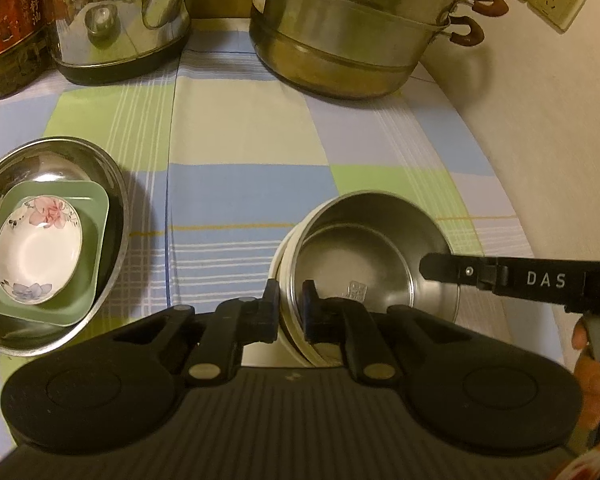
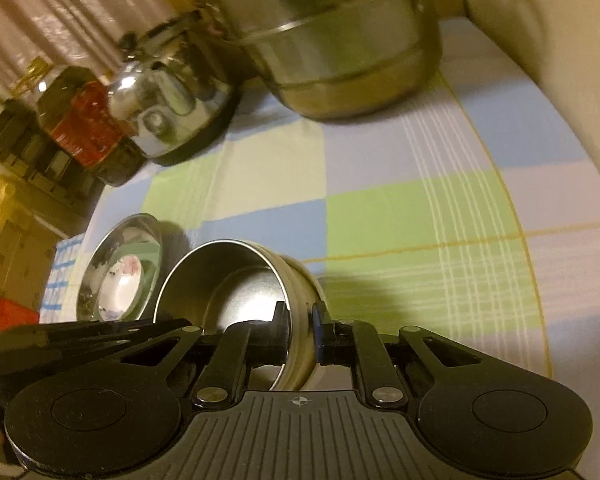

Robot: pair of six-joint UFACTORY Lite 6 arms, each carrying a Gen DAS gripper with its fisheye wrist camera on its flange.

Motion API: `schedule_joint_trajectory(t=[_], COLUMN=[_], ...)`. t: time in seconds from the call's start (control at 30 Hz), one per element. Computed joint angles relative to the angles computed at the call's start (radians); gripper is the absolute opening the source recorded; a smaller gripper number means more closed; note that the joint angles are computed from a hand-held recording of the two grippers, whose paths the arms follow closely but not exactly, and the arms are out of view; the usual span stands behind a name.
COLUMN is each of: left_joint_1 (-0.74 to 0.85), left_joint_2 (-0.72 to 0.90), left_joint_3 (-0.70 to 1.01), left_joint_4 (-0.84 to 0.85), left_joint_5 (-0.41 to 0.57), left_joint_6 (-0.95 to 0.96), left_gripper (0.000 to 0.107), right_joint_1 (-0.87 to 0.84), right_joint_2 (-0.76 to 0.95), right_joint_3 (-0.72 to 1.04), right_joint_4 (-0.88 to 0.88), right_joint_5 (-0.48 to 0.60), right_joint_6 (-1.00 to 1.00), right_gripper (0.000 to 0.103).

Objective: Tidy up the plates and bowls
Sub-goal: 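Lift the bowl stack with the right gripper toward the steel plate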

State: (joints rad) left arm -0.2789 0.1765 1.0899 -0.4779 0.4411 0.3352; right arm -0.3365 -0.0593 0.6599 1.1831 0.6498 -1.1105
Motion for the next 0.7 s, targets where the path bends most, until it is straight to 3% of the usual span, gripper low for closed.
schedule_joint_trajectory(t=[0.2,0.47,0.63,0.7], left_joint_1=[0.009,-0.015,-0.006,-0.008], left_joint_2=[0.032,0.027,0.040,0.047], left_joint_3=[0.064,0.038,0.045,0.047], left_joint_4=[0.004,0.082,0.102,0.116], left_joint_5=[0.036,0.006,0.012,0.012], left_joint_6=[-0.004,-0.063,-0.093,-0.112], left_gripper=[0.009,0.010,0.017,0.021], right_joint_1=[-0.015,0.045,0.092,0.081], right_joint_2=[0.076,0.037,-0.032,-0.014], right_joint_3=[0.129,0.119,0.062,0.060], right_joint_4=[-0.170,-0.240,-0.271,-0.227], right_joint_5=[0.077,0.020,-0.084,-0.074], right_joint_6=[0.296,0.308,0.294,0.246], right_gripper=[0.013,0.013,0.038,0.039])
